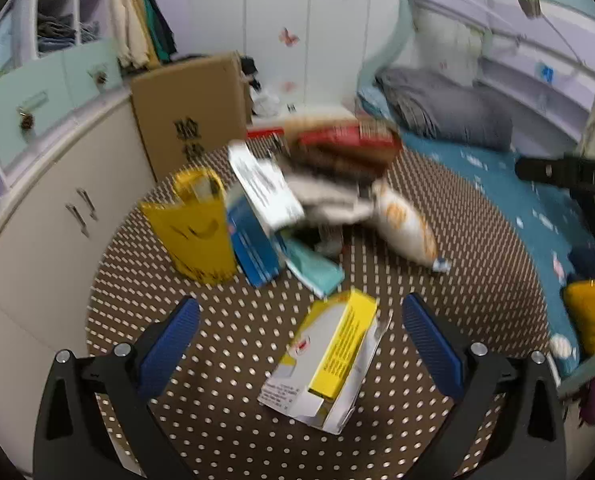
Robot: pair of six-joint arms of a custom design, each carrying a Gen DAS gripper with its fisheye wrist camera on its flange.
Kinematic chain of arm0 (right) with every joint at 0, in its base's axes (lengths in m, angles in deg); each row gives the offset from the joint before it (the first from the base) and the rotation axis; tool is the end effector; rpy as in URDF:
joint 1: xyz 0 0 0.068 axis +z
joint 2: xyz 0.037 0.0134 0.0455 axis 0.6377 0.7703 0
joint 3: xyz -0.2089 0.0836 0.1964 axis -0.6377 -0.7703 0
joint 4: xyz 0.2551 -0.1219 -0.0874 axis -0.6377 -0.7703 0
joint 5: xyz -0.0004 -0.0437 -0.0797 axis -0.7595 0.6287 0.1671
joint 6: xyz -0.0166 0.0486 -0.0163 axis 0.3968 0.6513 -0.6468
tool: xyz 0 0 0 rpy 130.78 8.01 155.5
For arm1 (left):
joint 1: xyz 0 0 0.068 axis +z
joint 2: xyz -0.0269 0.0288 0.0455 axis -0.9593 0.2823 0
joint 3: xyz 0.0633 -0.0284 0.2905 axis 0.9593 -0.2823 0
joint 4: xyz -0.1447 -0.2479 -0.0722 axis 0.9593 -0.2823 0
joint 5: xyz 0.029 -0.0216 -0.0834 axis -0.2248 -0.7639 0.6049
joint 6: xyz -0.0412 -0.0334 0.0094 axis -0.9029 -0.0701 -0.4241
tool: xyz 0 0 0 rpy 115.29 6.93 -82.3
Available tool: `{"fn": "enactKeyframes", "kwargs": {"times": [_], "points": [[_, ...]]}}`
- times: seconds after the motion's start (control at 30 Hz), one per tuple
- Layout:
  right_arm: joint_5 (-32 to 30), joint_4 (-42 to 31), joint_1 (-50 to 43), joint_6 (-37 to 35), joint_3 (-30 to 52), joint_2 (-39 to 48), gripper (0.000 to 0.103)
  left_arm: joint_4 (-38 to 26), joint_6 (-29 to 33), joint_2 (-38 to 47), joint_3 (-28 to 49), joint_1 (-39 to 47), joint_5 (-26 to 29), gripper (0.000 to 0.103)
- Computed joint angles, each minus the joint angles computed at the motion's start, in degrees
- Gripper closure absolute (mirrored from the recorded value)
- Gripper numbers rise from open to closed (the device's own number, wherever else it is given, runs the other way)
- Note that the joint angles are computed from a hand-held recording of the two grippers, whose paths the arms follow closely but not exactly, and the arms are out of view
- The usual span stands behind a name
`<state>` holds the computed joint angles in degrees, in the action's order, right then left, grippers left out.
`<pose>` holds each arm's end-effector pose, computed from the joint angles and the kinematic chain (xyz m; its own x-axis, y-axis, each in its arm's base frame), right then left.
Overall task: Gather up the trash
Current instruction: 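Grasp the yellow-white box with the left tool while the right tool grasps the orange-white snack bag, then carry both items to the blue bin and release them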
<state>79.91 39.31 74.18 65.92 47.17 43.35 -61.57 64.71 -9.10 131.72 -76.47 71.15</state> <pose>0.2873 0.1756 0.2473 -0.6761 0.2412 -0.6962 0.2800 0.9581 0.0601 0.2984 -0.0230 0.1981 -0.6631 0.2878 -0.6910 0.3896 0.9209 0.0096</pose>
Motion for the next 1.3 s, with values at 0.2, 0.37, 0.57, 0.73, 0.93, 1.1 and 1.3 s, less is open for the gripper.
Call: {"fn": "enactKeyframes", "kwargs": {"times": [0.2,0.37,0.57,0.73,0.93,1.1,1.3], "points": [[-7.06,4.68,-2.52,-2.71,-0.17,5.26,0.006,-0.64,3.64,7.98,2.12,-1.26,0.77,0.008],[-13.64,8.07,-3.67,-5.64,1.84,10.32,0.006,-3.63,5.26,13.00,4.95,-1.63,1.86,0.040],[-19.44,10.65,-4.38,-12.07,7.06,17.11,0.006,-4.38,3.68,14.06,6.96,0.85,5.61,0.045],[-23.45,12.35,-5.59,-15.72,11.28,21.96,0.028,-4.51,1.15,14.33,7.70,2.11,6.68,0.047],[-28.87,15.63,-7.48,-16.28,10.00,22.12,0.070,-3.72,-0.93,13.39,7.28,1.76,6.72,0.049],[-32.35,22.03,-9.87,-12.79,0.07,13.36,0.070,-4.91,-1.37,12.94,8.29,2.36,8.80,0.050],[-36.74,27.45,-14.97,-10.61,-11.06,2.64,0.070,-4.51,-3.50,12.75,9.57,-1.52,9.32,0.052]]}}
